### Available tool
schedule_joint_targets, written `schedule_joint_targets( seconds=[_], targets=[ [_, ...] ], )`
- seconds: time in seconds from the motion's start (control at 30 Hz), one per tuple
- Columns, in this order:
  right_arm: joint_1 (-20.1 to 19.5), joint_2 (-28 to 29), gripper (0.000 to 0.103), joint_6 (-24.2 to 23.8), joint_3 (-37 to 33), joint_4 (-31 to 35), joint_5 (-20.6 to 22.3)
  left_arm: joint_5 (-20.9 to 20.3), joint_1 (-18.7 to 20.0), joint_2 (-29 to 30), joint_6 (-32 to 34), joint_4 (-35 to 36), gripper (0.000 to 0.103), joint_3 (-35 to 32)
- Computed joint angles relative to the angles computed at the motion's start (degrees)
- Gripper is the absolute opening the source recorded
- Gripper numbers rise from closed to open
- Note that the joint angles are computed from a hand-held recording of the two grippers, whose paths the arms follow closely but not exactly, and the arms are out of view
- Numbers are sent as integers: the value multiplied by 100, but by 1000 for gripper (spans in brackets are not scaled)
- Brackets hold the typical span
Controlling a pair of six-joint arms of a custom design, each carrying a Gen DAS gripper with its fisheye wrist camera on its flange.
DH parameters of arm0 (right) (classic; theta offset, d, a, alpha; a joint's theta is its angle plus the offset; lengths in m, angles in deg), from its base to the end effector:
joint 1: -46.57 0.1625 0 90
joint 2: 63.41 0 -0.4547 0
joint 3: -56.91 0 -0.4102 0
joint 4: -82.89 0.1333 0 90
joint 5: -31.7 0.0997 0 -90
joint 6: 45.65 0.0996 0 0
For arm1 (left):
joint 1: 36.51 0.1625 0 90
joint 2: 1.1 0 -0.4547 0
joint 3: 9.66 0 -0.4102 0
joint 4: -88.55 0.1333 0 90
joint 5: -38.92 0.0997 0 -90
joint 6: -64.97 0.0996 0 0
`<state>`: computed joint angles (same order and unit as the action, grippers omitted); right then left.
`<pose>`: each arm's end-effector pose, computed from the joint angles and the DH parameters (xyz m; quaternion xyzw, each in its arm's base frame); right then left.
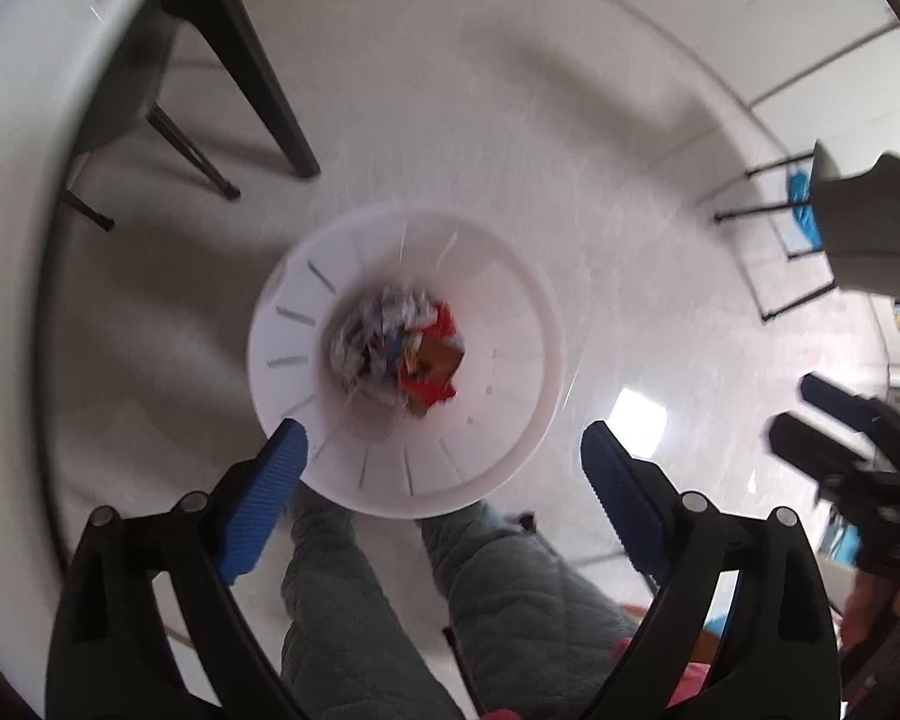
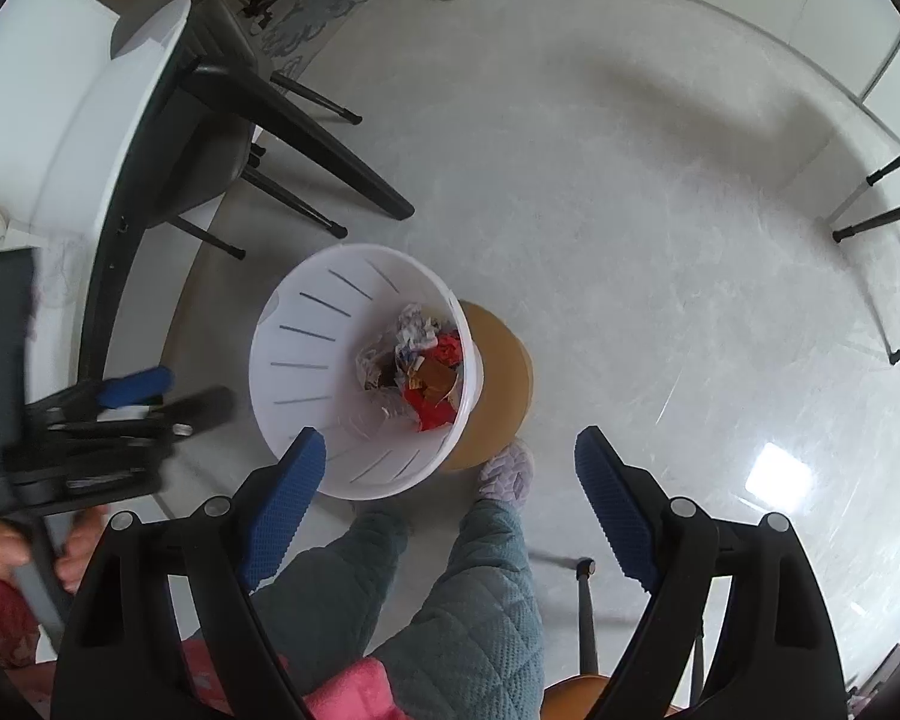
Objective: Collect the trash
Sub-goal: 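Move both tools back over the table toward the pink and red items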
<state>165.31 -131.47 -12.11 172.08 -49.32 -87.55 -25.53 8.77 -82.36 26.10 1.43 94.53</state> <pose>0.3343 -0.4336 0.1886 -0.0297 -0.9663 0.0950 0.2373 -0.2248 -0.4775 0.3278 0.0978 0.9469 0.0187 0.3059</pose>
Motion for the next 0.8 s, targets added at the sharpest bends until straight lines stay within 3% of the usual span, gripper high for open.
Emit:
schedule_joint_targets(
  seconds=[0.17,0.37,0.6,0.8],
  targets=[
    [263,-40,86,-135,-262,-69,-171,380,-491,-241,-198,-60,95,-460],
    [690,99,96,-455,-772,-297,-510,1026,-931,-477,-505,311,95,-1049],
    [978,617,98,-997,-1382,-604,-543,1570,-1041,-762,-1033,812,95,-1377],
    [1130,1280,98,-1307,-2005,-563,-173,2024,-981,-1146,-1742,1557,95,-1553]
  ],
)
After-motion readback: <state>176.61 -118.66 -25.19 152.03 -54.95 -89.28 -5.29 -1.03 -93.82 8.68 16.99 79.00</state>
